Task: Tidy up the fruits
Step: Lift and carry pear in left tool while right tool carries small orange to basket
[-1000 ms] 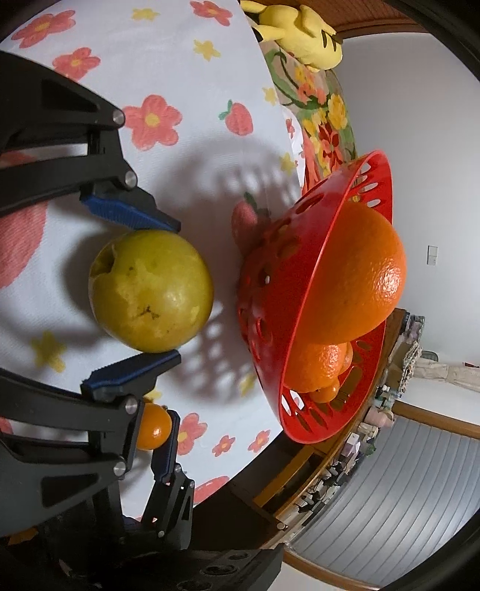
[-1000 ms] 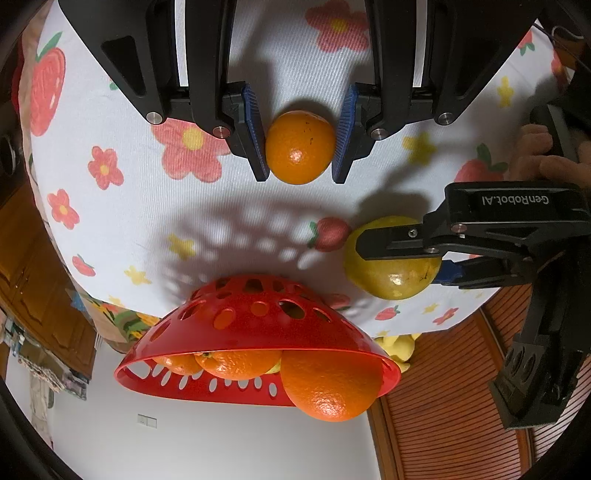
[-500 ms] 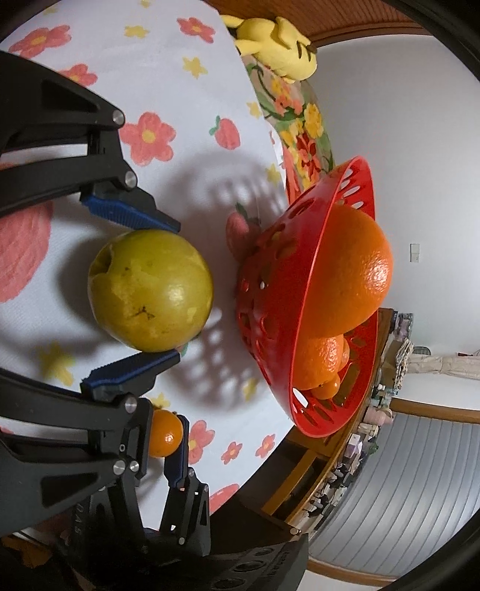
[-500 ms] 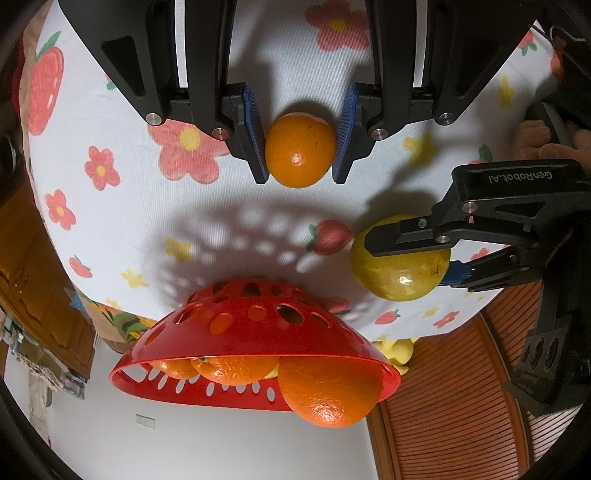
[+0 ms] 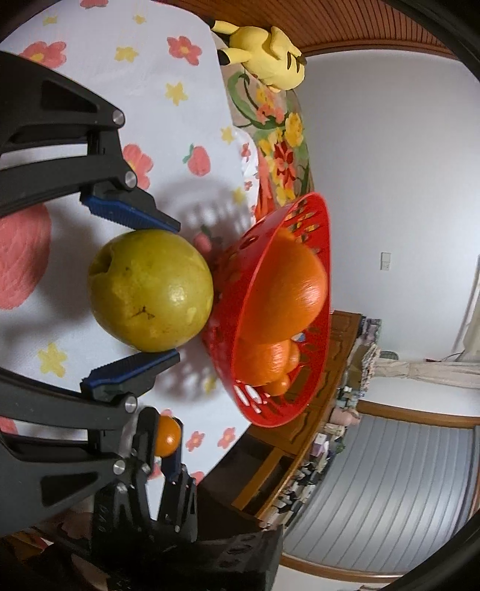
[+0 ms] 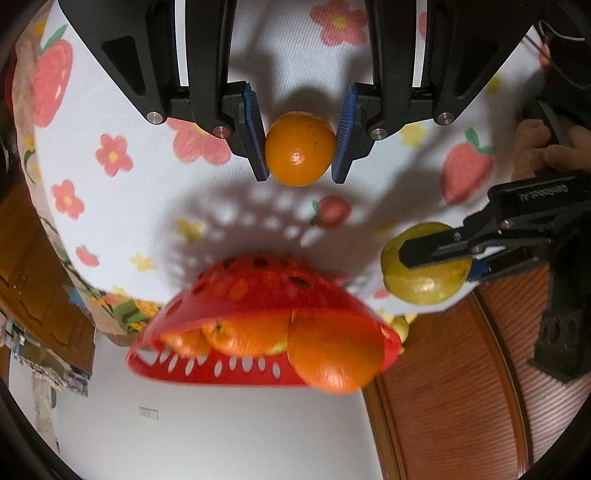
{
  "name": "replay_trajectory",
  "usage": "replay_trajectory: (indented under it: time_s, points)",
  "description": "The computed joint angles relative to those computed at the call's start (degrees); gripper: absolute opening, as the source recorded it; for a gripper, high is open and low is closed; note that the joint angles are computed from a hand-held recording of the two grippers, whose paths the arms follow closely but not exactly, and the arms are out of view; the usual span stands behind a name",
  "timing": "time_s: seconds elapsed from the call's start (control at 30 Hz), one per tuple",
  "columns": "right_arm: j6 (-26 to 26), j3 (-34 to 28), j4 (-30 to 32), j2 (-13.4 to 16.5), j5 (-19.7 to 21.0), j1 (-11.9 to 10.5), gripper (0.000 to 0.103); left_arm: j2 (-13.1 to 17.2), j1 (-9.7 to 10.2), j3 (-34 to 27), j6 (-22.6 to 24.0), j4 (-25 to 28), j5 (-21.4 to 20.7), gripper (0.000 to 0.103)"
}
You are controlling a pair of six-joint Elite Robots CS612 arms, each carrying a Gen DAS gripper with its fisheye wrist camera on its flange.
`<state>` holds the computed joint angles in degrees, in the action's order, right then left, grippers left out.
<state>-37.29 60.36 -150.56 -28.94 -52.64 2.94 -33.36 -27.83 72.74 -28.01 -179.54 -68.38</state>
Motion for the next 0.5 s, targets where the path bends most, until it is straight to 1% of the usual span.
replay_trajectory:
  time_s: [0.13,0.23,0.37,0.5]
  points:
    - [0.5,-0.4,-2.1,-0.5,2.6,-0.3,0.034,-0.8,-0.10,0.7,-0.5,-1.3,1.2,0.061]
    - [1.0,-1.3,-3.7,-0.7,3.9,-0.5,0.034,-1.4,-0.35,1.3,-0.9,-1.7,2.8,0.061]
    - [1.0,-3.3,-4.7,-0.2,4.5,-0.4,0.034,-2.5,-0.35,2.1,-1.2,-1.8,3.2,0.061]
    - [0.9,-7.9,-3.3,1.7,3.6,-0.2,0.034,-3.2,-0.23,1.9,-0.4,-1.7,3.8,0.061]
